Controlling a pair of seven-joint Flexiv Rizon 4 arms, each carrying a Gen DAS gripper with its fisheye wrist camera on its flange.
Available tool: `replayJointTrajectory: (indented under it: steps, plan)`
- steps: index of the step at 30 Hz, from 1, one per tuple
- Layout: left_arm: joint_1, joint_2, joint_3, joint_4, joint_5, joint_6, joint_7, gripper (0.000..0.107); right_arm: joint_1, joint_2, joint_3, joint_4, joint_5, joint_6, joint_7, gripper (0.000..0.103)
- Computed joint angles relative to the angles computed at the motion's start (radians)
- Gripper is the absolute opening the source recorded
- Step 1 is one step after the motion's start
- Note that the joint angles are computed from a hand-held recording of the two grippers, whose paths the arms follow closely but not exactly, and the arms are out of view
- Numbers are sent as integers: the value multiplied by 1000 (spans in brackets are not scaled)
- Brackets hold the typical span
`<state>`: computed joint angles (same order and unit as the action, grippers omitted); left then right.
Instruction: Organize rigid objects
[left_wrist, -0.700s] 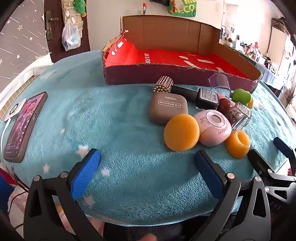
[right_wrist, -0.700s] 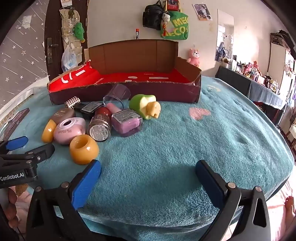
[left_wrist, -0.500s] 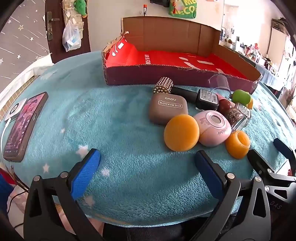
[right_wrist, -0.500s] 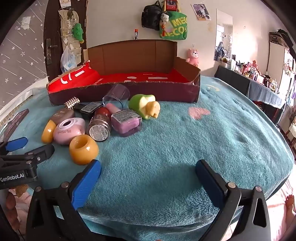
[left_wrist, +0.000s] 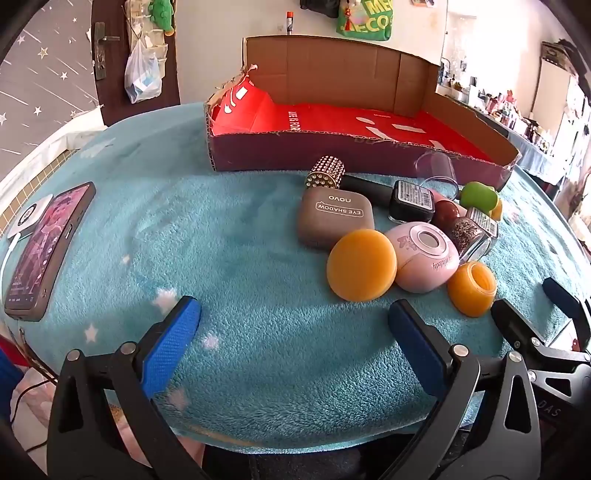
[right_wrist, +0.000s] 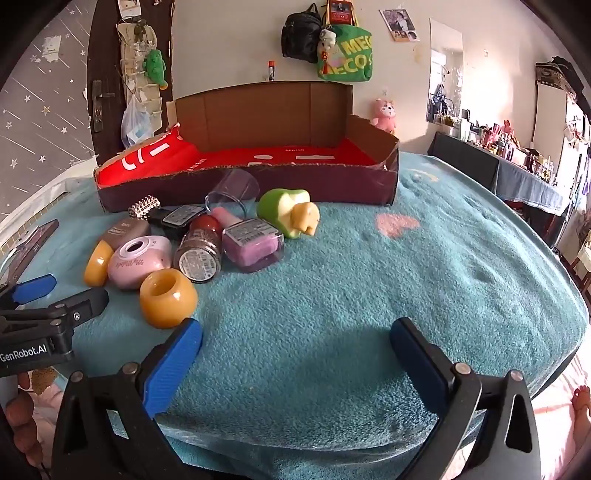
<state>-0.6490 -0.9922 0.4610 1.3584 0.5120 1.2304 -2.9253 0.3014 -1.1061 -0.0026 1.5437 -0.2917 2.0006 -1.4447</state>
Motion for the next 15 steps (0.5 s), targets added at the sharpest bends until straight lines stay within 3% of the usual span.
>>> replayJointTrajectory:
  steps: [15]
  plan:
    - [1, -2, -3, -5, 6, -5, -5, 103, 0, 1, 0, 14, 6, 16, -11, 103]
